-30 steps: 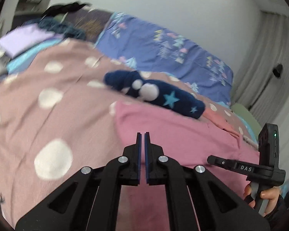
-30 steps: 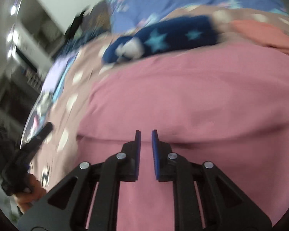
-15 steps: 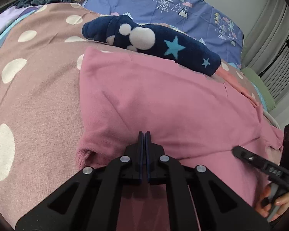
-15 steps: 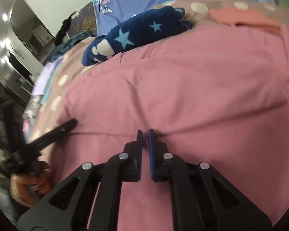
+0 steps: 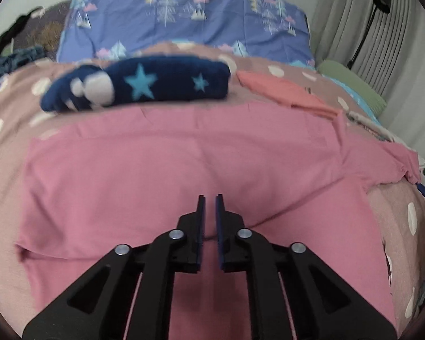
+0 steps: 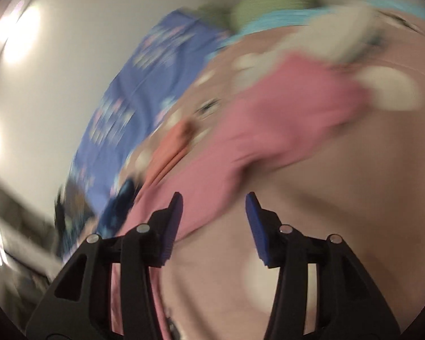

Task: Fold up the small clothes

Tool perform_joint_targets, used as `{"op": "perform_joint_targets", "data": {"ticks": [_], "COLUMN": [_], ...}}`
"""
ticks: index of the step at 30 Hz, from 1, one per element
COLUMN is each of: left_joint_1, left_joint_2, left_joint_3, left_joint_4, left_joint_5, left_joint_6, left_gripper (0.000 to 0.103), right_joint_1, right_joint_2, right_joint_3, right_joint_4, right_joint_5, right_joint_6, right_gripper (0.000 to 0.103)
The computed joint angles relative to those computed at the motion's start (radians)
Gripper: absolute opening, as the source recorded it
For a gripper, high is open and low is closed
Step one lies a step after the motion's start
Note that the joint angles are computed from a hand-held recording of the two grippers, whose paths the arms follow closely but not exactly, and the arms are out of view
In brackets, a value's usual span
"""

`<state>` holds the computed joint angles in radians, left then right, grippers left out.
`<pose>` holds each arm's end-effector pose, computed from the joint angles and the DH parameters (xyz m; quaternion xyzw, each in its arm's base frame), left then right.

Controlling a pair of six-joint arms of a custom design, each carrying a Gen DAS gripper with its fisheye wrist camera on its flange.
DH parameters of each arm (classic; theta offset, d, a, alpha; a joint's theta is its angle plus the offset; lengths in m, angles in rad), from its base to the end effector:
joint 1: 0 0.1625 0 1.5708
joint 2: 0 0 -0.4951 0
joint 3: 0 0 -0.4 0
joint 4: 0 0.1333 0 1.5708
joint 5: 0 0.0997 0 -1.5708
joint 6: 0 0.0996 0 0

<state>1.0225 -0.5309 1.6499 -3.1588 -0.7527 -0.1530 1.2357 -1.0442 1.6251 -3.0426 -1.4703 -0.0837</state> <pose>-0.2002 -0.7229 0.0376 0.0846 0.8932 -0.3331 0.2901 -0.1024 -0.7299 0.3862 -0.0915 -0.8969 0.4303 0.0451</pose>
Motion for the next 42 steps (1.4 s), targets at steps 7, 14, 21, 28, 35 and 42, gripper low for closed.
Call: {"op": "perform_joint_targets", "data": {"ticks": [7, 14, 21, 28, 35, 42], "left_joint_1": [-0.009, -0.007, 0.007, 0.035, 0.055, 0.049], "left_joint_2": [0.038, 0.047, 0.040, 0.008, -0.009, -0.023], "left_joint_3": [-0.018, -0.026, -0.023, 0.012, 0.033, 0.054], "left_joint_4": [0.022, 0.008, -0.011, -0.060, -0.111, -0.188], "left_joint_5": [0.070, 0.077, 0.026, -0.095, -0.186, -0.299], "left_joint_6": [0.013, 0.027, 0.015, -0.031, -0.062, -0.060], "left_gripper": [0.014, 0.014, 0.014, 0.014, 0.017, 0.041], "right_joint_1": [-0.099, -0.092, 0.048, 0.234, 0.220, 0.210], "right_joint_2": [0.027, 0.085, 0.103, 0.273, 0.346, 0.336], "right_joint_3": [-0.073, -0.141, -0.080, -0.147, -0.140, -0.127], "right_joint_4": [-0.029, -0.052, -0.130, 0.303, 0.417, 0.376], "right_joint_5": [0.099, 0.127, 0.313, 0.238, 0.048, 0.147], "right_joint_6": [0.210, 0.309, 0.091, -0.342, -0.333, -0.425], "right_gripper": [0.054, 0.004, 0.004, 0.005, 0.008, 0.020]}}
